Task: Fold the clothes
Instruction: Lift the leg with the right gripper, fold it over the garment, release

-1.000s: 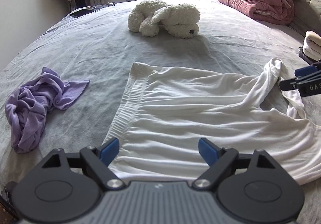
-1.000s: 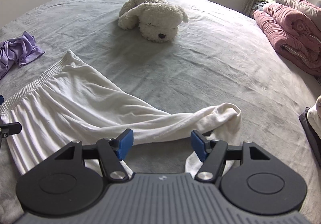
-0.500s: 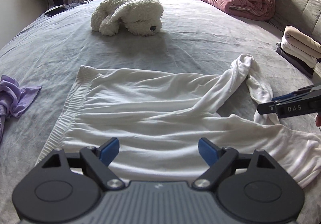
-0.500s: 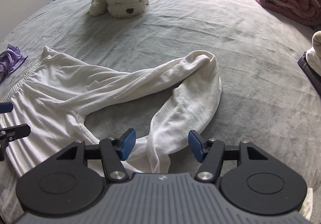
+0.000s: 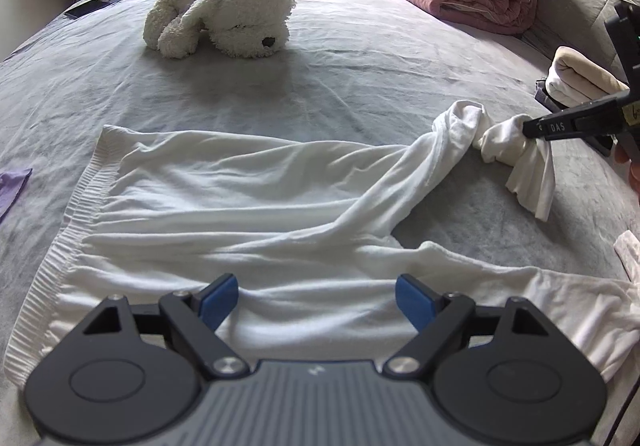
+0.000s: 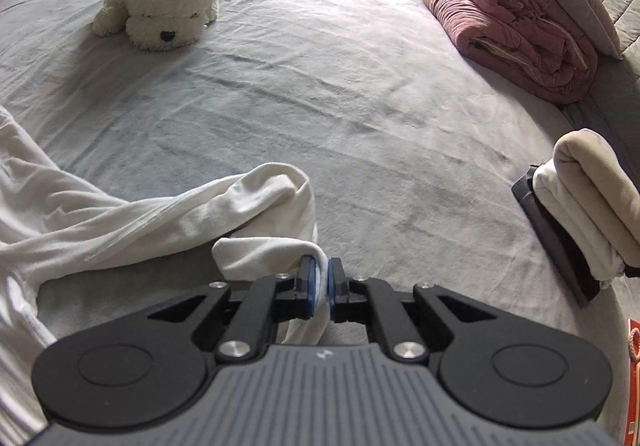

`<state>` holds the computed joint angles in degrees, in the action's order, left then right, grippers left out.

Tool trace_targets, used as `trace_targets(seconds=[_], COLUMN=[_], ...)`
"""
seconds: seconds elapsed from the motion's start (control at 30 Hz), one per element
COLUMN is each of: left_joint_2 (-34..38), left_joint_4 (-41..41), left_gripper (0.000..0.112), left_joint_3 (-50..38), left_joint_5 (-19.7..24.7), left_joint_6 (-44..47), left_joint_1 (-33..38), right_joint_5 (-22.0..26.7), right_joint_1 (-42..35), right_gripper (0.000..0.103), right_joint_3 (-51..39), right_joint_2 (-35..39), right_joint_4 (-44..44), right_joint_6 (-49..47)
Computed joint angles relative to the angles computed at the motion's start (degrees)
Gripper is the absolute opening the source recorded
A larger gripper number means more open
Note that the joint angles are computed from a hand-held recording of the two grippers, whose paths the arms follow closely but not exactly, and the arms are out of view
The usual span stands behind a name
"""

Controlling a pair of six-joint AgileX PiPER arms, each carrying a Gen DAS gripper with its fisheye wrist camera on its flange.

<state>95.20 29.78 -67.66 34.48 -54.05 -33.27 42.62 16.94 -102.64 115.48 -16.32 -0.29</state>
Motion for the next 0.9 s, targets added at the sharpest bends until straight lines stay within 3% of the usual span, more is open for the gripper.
trace_targets(seconds=[0.43, 0.53, 0.63, 0.73, 0.9], left_joint_2=[3.48, 3.94, 4.05, 4.39, 4.94], left_joint_4=[-4.88, -6.24, -8.16, -8.53, -7.11], left_gripper=[0.087, 0.086, 0.084, 0.084, 0.083], left_joint_3=[-4.97, -5.69, -6.02, -6.47, -7.1], left_joint_5=[-1.88, -2.56, -3.82, -3.99, -3.04], left_joint_6=[4.35, 5.85, 6.88, 6.55, 4.73], left_joint_1=[2.94, 3.29, 3.84, 3.69, 2.31], right_joint_5=[5.01, 5.17, 4.22, 1.66, -2.85], right_joint_1=[-2.36, -3.35, -4.75, -5.94, -8.1], right_gripper=[0.007, 0.01, 0.022, 0.044, 0.044], right_joint_3=[-17.47, -17.23, -14.83, -9.94, -0.39], right_joint_2=[12.39, 12.87, 11.45, 8.51, 2.8], right_joint_4=[-7.05, -4.91, -0.17, 3.05, 6.3], right_joint_6=[4.68, 5.29, 4.15, 2.41, -2.1])
